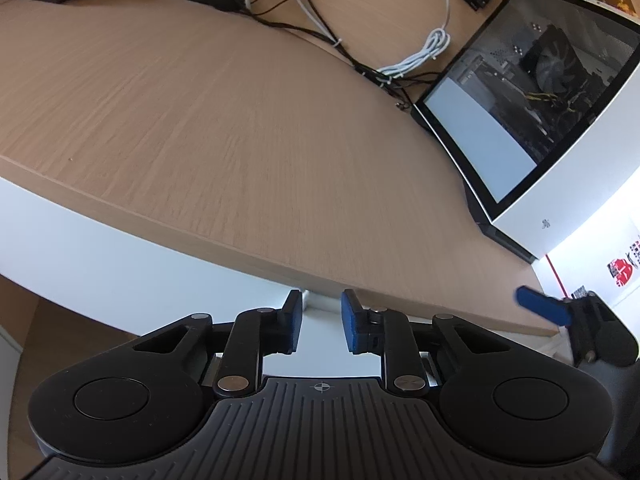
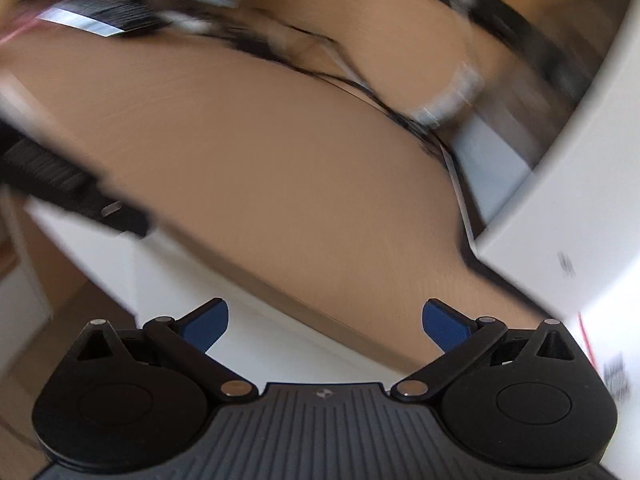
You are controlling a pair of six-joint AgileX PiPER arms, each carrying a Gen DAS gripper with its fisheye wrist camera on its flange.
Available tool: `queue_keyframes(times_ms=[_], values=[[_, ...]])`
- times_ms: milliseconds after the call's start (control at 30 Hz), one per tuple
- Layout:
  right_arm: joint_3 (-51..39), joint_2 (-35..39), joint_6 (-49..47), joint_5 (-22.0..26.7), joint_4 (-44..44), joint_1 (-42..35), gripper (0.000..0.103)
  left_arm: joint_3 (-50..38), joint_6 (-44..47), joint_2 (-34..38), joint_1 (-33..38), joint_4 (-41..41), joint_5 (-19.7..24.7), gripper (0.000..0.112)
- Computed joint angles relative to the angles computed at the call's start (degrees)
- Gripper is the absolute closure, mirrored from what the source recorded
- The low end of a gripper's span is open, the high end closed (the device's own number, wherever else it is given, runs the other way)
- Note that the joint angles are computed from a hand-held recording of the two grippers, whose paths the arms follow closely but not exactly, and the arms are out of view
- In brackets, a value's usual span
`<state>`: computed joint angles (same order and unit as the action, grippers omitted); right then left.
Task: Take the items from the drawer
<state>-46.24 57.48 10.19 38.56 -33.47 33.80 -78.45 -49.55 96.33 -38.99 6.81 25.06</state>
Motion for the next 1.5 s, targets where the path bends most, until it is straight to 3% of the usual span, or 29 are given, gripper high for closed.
queue_keyframes(times_ms=[67, 267, 433, 600, 667, 767, 1000, 1100, 1133, 1233, 1367, 1500], values=[[-0.45, 0.54, -11.46, -1.8, 7.67, -0.22, 0.0, 0.13, 3.26, -0.03, 0.85, -3.19, -0.54, 0.089], [-1.38, 4.08, -45.49, -1.1, 26.68, -2.65, 0.0, -0.37, 9.26, 0.45, 2.22, -9.42, -0.12, 0.089], [-4.69, 8.49, -60.09, 2.48, 36.05, -6.02, 0.0, -0.48, 9.43, 0.95, 2.54, -10.21, 0.56, 0.089], [-5.47, 11.01, -61.92, 1.38, 35.74, -5.84, 0.0, 0.06, 12.48, 0.96, 3.13, -12.91, -0.32, 0.089], [-5.31, 11.31, -58.56, 0.77, 32.37, -3.48, 0.0, 0.61, 14.26, 0.72, 3.5, -14.63, -0.74, 0.089], [-6.18, 12.12, -62.17, 1.24, 34.74, -4.26, 0.0, 0.75, 16.71, 0.68, 3.83, -16.43, -0.82, 0.089], [-12.86, 15.71, -64.46, 8.83, 40.2, -6.84, 0.0, 0.33, 19.54, 0.67, 4.01, -17.92, -0.14, 0.087], [-14.43, 18.22, -65.28, 18.75, 45.46, -8.23, 0.0, 0.41, 20.35, 0.58, 4.05, -18.54, -0.06, 0.087], [-13.5, 17.75, -65.95, 18.73, 45.56, -8.62, 0.0, 0.9, 21.6, 0.3, 4.26, -19.82, -0.42, 0.087], [-4.95, 11.07, -65.67, 9.5, 41.56, -5.67, 0.0, 1.58, 23.9, -0.04, 4.65, -21.85, -0.84, 0.087], [-2.58, 6.88, -66.09, 3.02, 39.58, -5.2, 0.0, 1.55, 21.9, 0.02, 4.18, -20.08, -1.22, 0.087], [-4.29, 8.02, -67.44, 1.84, 38.74, -6.7, 0.0, 0.95, 21.74, 0.22, 4.12, -19.61, -0.57, 0.087]])
